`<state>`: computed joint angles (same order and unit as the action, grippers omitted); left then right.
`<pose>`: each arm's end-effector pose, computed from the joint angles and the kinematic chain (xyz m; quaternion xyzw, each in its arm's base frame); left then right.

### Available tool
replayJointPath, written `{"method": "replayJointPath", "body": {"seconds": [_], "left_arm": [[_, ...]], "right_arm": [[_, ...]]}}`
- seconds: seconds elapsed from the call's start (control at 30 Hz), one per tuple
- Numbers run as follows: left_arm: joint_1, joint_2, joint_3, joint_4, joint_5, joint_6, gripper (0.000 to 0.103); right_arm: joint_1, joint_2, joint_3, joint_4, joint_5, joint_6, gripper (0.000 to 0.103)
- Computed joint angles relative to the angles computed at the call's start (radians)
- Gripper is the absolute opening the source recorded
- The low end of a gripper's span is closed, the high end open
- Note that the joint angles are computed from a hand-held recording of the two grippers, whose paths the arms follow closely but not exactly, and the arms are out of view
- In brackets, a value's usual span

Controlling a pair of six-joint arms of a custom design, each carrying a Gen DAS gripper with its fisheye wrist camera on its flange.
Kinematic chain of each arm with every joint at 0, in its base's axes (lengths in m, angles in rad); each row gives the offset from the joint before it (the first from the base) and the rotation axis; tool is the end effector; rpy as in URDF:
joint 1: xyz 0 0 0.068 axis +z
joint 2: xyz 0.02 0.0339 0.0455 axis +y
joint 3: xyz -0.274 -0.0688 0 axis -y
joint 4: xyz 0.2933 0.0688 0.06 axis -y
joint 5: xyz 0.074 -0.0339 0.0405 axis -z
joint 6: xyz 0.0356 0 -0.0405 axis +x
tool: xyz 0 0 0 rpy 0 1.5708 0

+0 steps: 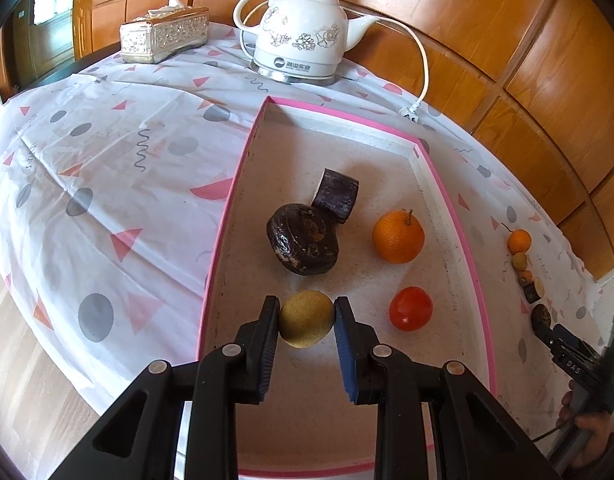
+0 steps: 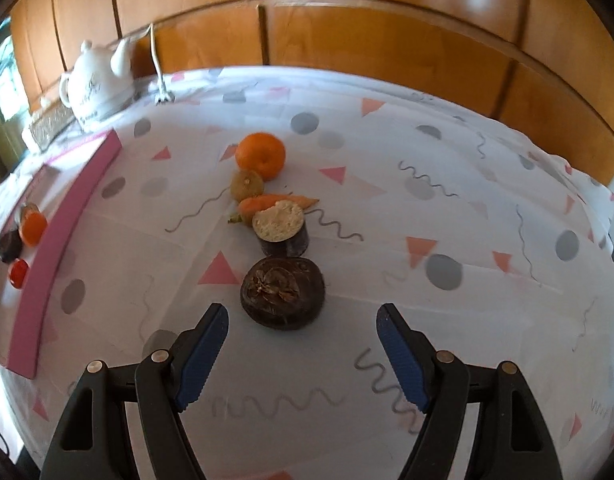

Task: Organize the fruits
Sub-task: 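Release the yellow fruit into the tray while the right tool grasps the dark cake, then carry the dark round cake into the pink tray with the right tool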

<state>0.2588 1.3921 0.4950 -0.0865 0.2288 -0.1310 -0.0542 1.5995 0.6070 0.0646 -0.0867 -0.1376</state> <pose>0.2547 0.0591 0.1009 -0.1518 0.9393 -0.0907 0.2939 0.3038 -0.0134 0.0870 -0.0532 0.9465 0.0107 0.3181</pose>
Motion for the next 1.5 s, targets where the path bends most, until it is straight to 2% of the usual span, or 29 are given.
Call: {"method": "replayJointPath", "body": {"seconds": [0.17,0.23,0.47,0.53,0.83,1.13,1.4,1.5], "left_arm": [[-0.004,0.021,0.006,0.008,-0.010,-0.005,0.028],[-0.007,0.025,0.007,0.011,-0.015,-0.008,0.028],[-0.018,0.020,0.005,0.011,-0.024,-0.012,0.031],[-0.017,0.017,0.004,0.009,-0.025,-0.013,0.036],[-0.017,-0.077,-0.027,-0.014,-0.028,-0.017,0.041],[0.002,-0.185,-0.050,-0.062,-0.014,-0.024,0.043],[0.099,-0.267,-0.066,-0.097,0.008,-0.018,0.044],[0.162,-0.285,-0.076,-0.106,0.012,-0.009,0.050]], "right_arm": [[0.013,0.057,0.038,-0.013,0.017,-0.015,0.078],[0.011,0.058,0.035,-0.003,0.009,-0.018,0.074],[0.023,0.058,0.042,-0.005,-0.006,-0.024,0.047],[0.033,0.057,0.042,-0.004,0.011,-0.027,0.047],[0.025,0.050,0.041,-0.021,-0.010,-0.023,0.047],[0.027,-0.023,-0.015,-0.037,-0.054,0.004,0.046],[0.036,-0.133,-0.055,-0.074,-0.112,0.032,0.047],[0.058,-0.178,-0.064,-0.093,-0.130,0.032,0.047]]}}
